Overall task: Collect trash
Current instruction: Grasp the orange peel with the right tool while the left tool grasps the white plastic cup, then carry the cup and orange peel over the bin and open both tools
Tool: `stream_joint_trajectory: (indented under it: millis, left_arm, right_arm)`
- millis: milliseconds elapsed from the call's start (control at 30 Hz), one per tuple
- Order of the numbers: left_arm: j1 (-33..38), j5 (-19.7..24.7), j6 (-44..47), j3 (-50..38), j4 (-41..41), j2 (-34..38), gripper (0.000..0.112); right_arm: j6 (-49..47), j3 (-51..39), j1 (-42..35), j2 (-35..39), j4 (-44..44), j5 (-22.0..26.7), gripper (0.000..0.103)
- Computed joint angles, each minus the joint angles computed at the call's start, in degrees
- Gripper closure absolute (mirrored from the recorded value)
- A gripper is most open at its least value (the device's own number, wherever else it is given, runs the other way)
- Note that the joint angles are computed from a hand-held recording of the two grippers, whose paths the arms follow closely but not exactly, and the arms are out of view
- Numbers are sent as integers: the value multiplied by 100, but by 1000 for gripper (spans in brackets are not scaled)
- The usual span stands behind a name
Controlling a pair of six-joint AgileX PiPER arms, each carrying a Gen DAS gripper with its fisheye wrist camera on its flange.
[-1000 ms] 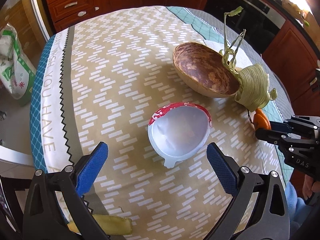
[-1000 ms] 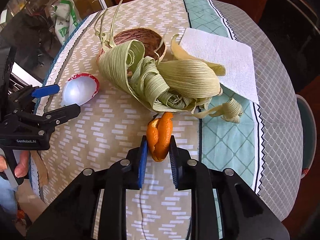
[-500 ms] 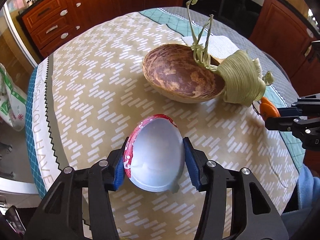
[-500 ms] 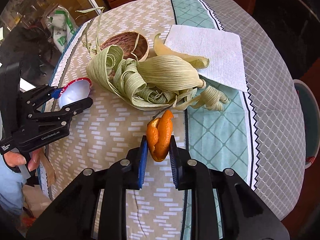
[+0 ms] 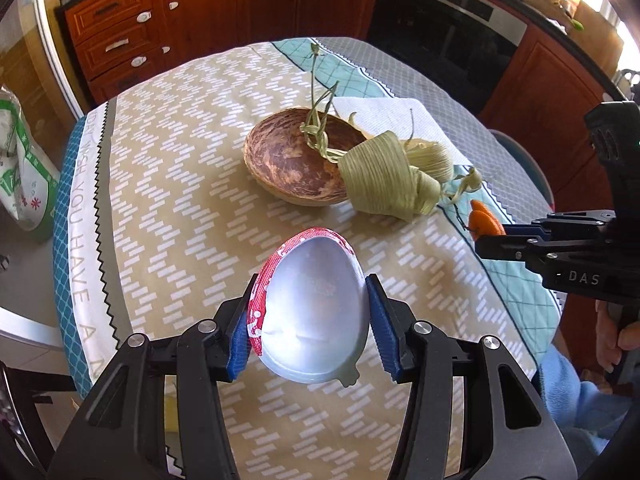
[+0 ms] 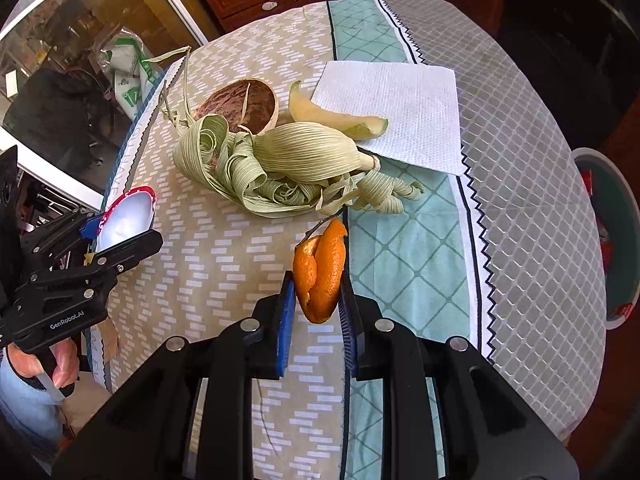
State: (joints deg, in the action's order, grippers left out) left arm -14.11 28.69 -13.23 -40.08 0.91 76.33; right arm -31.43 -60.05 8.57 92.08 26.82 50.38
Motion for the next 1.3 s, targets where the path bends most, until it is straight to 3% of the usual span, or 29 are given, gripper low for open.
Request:
stream_joint_trajectory:
  millis: [267,567,900,1300]
  left_arm:
    - [-962,434,-1155,-611,696,31,60]
    - [-1692,741,-1798,-1766,1204,762,60]
    - [-2280,1232,-1686,-3471,1160,2019,60]
    - [-2912,2389,-1073,-6443,888,4013,60]
  right_arm:
    - [-725,51,-906,-233,476,368,83]
    - [-1336,-424,-2097,-90,1016,835,83]
    - [-1632,-1373,-3429,522,1486,1199,83]
    - [-1667,-2403,-4717,1549,1693,1562,82]
